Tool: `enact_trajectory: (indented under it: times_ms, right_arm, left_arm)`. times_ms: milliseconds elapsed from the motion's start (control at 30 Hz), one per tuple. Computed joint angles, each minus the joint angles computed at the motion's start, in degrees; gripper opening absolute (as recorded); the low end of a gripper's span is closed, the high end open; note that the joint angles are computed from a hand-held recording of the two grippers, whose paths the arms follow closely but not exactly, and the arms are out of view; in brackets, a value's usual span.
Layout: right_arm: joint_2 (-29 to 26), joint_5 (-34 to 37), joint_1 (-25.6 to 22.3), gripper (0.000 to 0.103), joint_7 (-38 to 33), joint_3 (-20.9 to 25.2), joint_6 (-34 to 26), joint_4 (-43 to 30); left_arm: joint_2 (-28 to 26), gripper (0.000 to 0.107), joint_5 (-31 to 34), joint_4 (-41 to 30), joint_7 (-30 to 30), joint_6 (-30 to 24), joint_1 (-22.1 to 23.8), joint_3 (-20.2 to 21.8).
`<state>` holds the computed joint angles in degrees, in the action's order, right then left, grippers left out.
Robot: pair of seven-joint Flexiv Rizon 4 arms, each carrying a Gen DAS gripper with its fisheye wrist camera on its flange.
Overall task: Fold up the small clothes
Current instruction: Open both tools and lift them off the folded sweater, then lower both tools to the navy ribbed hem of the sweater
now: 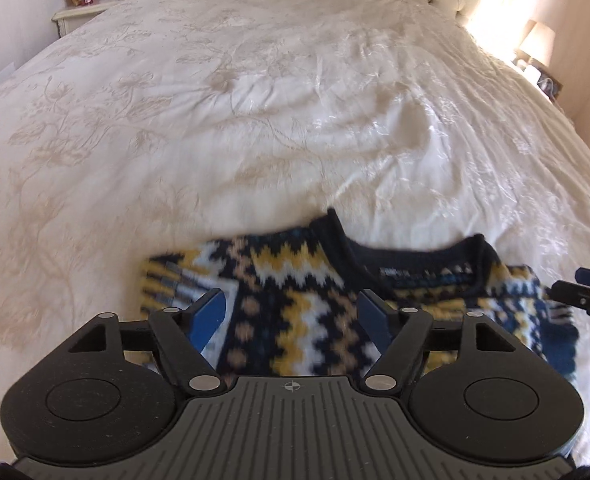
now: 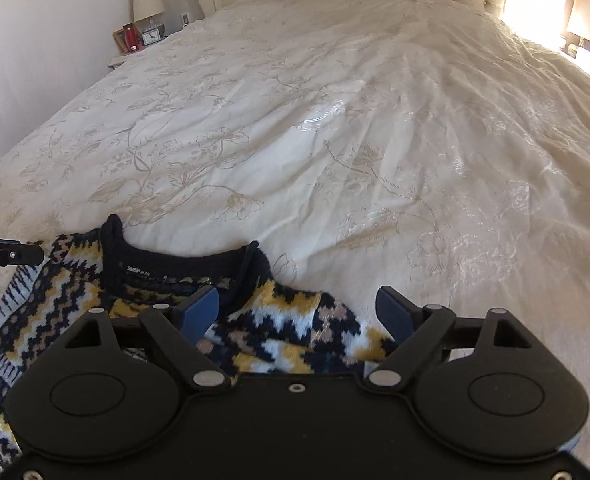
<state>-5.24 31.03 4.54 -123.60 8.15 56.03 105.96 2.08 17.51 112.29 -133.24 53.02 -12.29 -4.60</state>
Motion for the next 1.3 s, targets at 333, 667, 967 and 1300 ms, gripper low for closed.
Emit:
enact_trajectory:
  times_ms: [333,667,967,1300]
  right_arm:
    - [15.3,-1.2,1.8,0.096,5.5,-2.1,-7.1,12.2]
    - [29.6,-4.9,4.3,0.097,9.4,-5.6,-14.4,22.4]
    - [41.7,-9.9,2.9,0.097,20.1,-4.5,-18.4,31.0]
    - [55.0,-12.6,4.5,0.097,29.5,-3.6,-27.6,37.5]
  left_arm:
    - [13.4,0.083,-2.6,9.7,-5.0,-5.6,-1.3,-2.8]
    - [25.8,0.083,-8.7,18.4,-4.4,-13.1,-2.9,-4.7]
    - [32.0,0.083,-16.2,25.4,3.2,-15.0,-7.8,-3.6]
    - [36.9,0.083,-20.2,30.4,5.9,-15.8,-10.2,-4.7]
